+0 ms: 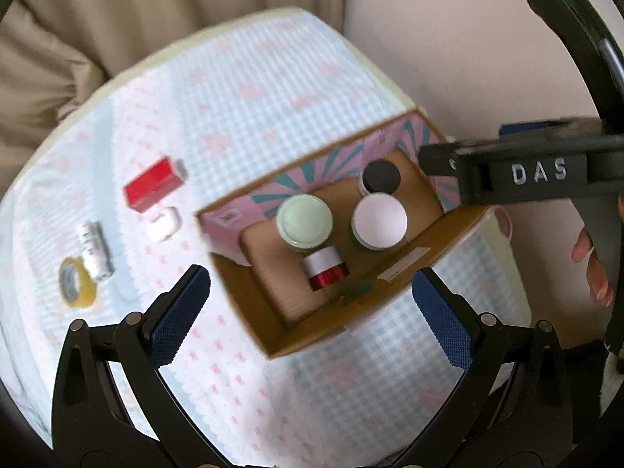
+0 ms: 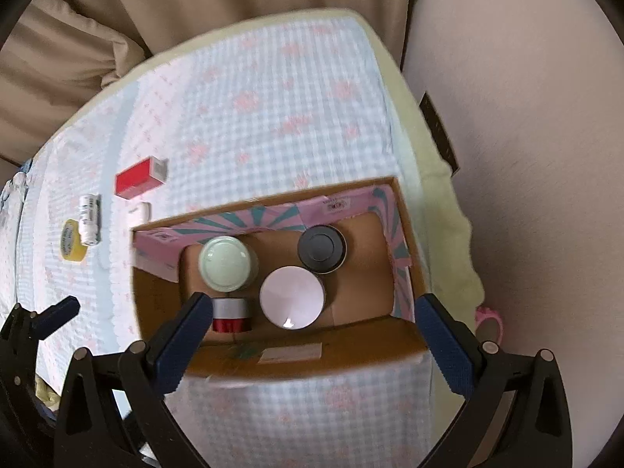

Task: Organize rigid objects
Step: 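Withdraw both tools from the box toward the tape and earbud case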

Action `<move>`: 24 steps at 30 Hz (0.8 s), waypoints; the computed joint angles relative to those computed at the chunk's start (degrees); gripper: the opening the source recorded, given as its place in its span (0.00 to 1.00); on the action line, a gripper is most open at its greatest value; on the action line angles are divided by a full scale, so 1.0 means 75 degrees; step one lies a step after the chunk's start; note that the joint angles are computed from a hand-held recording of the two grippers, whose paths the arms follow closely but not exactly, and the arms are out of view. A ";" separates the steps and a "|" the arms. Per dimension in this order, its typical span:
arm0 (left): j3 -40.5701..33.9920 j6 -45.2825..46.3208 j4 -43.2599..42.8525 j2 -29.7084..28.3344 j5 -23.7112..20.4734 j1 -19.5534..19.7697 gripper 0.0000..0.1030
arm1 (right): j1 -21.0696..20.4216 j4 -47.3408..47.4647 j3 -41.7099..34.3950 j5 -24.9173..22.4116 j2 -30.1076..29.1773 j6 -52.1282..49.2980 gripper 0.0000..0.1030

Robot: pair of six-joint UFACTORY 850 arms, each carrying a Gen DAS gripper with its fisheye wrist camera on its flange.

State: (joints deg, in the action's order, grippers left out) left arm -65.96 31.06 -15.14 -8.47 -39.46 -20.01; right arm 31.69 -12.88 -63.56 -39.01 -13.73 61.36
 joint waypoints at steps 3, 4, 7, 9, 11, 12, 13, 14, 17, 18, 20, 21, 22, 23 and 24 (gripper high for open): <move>0.0038 -0.0162 0.0078 0.0380 0.0084 0.0250 1.00 | 0.0326 -0.0606 -0.0262 -0.0455 0.0158 0.0481 1.00; 0.0031 -0.0188 0.0090 0.0474 0.0073 0.0364 1.00 | 0.0465 -0.0857 -0.0403 -0.0617 0.0180 0.0662 1.00; 0.0007 -0.0214 -0.0025 0.0748 -0.0023 0.0812 1.00 | 0.0747 -0.1249 -0.0710 -0.0881 0.0195 0.0912 1.00; 0.0025 -0.0366 0.0067 0.0911 0.0034 0.1139 1.00 | 0.0942 -0.1466 -0.0935 -0.1007 0.0176 0.1107 1.00; 0.0057 -0.0180 -0.0053 0.1024 0.0120 0.1466 1.00 | 0.1169 -0.1670 -0.1267 -0.1199 0.0084 0.1274 1.00; 0.0078 0.0060 -0.0242 0.1079 0.0141 0.1684 1.00 | 0.1249 -0.1747 -0.1403 -0.1296 0.0024 0.1335 1.00; 0.0069 0.0228 -0.0351 0.1121 0.0115 0.1863 1.00 | 0.1359 -0.1832 -0.1637 -0.1437 -0.0091 0.1410 1.00; 0.0074 0.0368 -0.0431 0.1159 0.0107 0.2029 1.00 | 0.1435 -0.1875 -0.1781 -0.1476 -0.0164 0.1468 1.00; 0.0001 0.1043 -0.0809 0.1174 -0.0008 0.2640 1.00 | 0.1714 -0.2052 -0.2367 -0.1575 -0.0481 0.1663 1.00; -0.0040 0.1297 -0.0957 0.1151 -0.0066 0.2831 1.00 | 0.1835 -0.2153 -0.2662 -0.1714 -0.0660 0.1756 1.00; -0.0164 0.1738 -0.1183 0.1069 -0.0216 0.3186 1.00 | 0.2031 -0.2284 -0.3147 -0.1890 -0.0956 0.1877 1.00; -0.0289 0.2002 -0.1282 0.0975 -0.0336 0.3427 1.00 | 0.2122 -0.2335 -0.3420 -0.1985 -0.1135 0.1945 1.00; -0.0384 0.2224 -0.1376 0.0910 -0.0416 0.3619 1.00 | 0.2206 -0.2361 -0.3711 -0.2072 -0.1321 0.1998 1.00; -0.0504 0.2508 -0.1505 0.0814 -0.0479 0.3837 1.00 | 0.2290 -0.2390 -0.4043 -0.2127 -0.1540 0.2054 1.00; -0.0610 0.2747 -0.1614 0.0726 -0.0522 0.4018 1.00 | 0.2356 -0.2433 -0.4317 -0.2177 -0.1728 0.2094 1.00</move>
